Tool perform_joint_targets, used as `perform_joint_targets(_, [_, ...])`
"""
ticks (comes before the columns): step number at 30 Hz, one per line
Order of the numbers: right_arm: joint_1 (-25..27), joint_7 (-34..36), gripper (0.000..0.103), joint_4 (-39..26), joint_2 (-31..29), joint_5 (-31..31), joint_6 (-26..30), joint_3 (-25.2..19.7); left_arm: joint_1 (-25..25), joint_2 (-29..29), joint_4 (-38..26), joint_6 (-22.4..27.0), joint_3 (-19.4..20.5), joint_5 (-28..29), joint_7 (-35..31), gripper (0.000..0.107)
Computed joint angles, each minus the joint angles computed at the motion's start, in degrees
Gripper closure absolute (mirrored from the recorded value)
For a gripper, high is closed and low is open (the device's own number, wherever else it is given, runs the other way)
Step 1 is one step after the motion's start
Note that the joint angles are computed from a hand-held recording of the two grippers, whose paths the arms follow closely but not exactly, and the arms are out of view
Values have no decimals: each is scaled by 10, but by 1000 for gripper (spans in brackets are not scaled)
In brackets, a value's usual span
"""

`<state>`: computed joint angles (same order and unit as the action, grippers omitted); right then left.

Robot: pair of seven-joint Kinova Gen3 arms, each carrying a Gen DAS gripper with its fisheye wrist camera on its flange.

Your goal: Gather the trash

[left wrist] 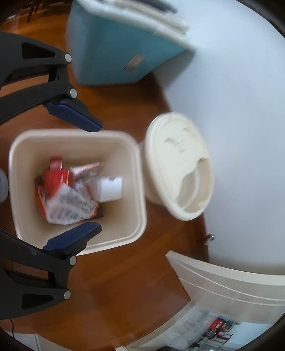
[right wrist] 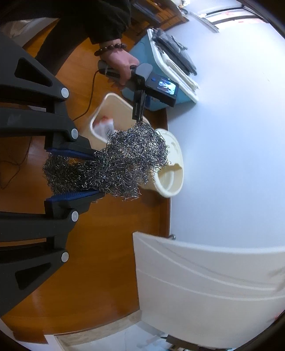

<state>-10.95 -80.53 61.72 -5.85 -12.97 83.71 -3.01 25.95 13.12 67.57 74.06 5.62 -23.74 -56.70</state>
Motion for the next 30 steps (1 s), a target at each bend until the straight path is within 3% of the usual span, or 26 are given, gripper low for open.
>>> perform_joint_targets(5, [-49, -85, 74, -52, 47, 52, -25, -56, 15, -56, -42, 55, 6, -63, -2, 23])
perform_joint_targets(10, [-146, -187, 74, -74, 115, 128, -79, -93, -18, -117, -70, 108, 24, -67, -26, 23])
perform_joint_targets(17, [-249, -287, 74, -80, 229, 167, -119, -71, -98, -188, -38, 116, 22, -20, -33, 23])
perform_joint_targets(22, [-291, -327, 74, -126, 317, 182, -78, -45, -146, -195, -11, 102, 20, 21, -37, 23])
perform_joint_targets(24, [-306, -327, 63, -145, 349, 192, -61, -35, -161, -193, -7, 96, 24, 33, -44, 23])
perform_joint_targets(25, [-315, -330, 38, -142, 353, 199, -58, -24, -166, -192, -5, 95, 28, 33, -46, 23])
perform_joint_targets(26, [-315, -337, 24, -133, 352, 205, -64, -24, -169, -191, -5, 94, 32, 30, -47, 23])
perform_joint_targets(30, [-314, -340, 24, -113, 347, 206, -77, -25, -169, -190, -2, 94, 52, 4, -49, 23])
